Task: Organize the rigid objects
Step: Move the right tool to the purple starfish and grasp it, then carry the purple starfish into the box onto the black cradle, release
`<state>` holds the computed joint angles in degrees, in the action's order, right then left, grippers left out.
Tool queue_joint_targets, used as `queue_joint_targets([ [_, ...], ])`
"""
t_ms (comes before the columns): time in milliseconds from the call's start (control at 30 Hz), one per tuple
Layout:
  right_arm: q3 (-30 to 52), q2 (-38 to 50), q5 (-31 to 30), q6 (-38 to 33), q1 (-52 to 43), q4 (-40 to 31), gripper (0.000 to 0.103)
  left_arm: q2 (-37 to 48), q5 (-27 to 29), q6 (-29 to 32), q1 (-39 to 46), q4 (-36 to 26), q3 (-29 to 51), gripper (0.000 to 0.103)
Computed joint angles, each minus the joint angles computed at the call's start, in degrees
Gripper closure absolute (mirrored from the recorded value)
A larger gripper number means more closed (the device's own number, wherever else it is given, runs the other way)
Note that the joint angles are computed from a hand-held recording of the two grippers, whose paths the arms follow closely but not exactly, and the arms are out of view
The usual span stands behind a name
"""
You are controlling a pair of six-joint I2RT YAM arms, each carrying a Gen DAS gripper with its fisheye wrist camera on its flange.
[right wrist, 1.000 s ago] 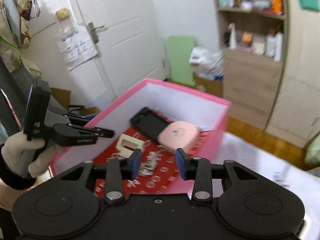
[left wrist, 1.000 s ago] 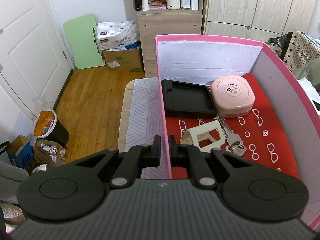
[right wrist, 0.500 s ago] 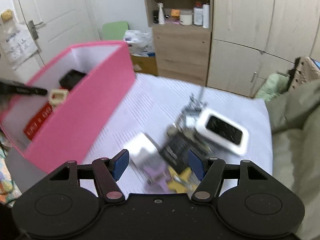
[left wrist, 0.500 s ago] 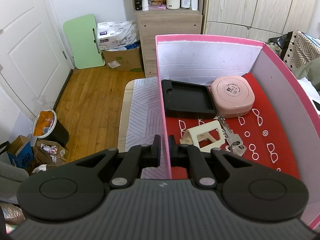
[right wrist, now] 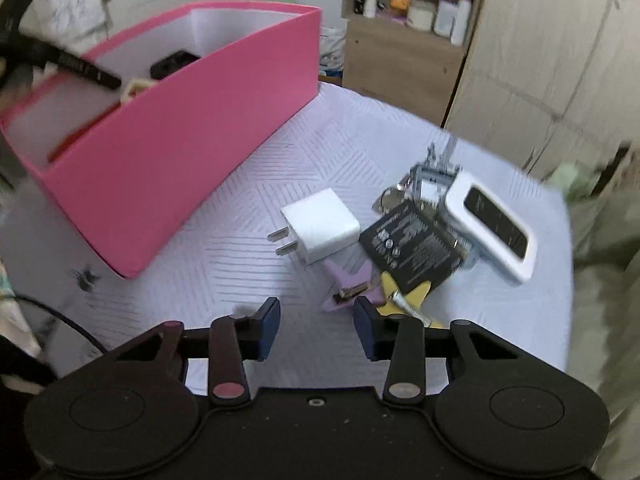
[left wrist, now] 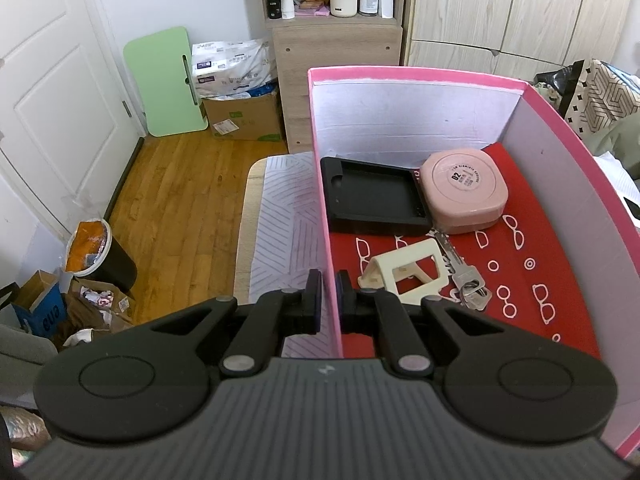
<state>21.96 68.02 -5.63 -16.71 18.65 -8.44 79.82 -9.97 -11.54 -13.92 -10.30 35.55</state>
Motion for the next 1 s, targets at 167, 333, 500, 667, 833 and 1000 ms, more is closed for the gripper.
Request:
queue_joint_targets([
  [167,-1.60,0.93,8.50,-3.11,4.95,3.96,0.075,-0.06,-0.04,-0.15,-0.04,0.19,-0.13,0.095],
  [333,-0.55,-1.08,4.81,-1.99,1.68,1.75,0.087,-0.11,0.16,-0.18,0.04,0.35,-0.27,0.095],
  [500,-0.34,0.20,5.46,-1.71,2.66,2.47,0.087,-0.23,0.50,-0.15,0.21,0.20,-0.21,0.095],
  [667,-1.45,2.60,7.79,-1.17,4.44,6.68,0.084,-0.41,0.60,0.04,0.46,0.16,-0.23,0.095],
  [833,-2.51,5.19,11.46,-1.46,6.57,11.38,0.070,-0.38,0.89,-0.02,0.69,0.38,-0.21,0.095],
  [1000,-2.09,1.46,8.17,-0.74,4.42,9.16,0.088,-0.29,0.79,0.20,0.73,0.47,-0.16,0.095],
])
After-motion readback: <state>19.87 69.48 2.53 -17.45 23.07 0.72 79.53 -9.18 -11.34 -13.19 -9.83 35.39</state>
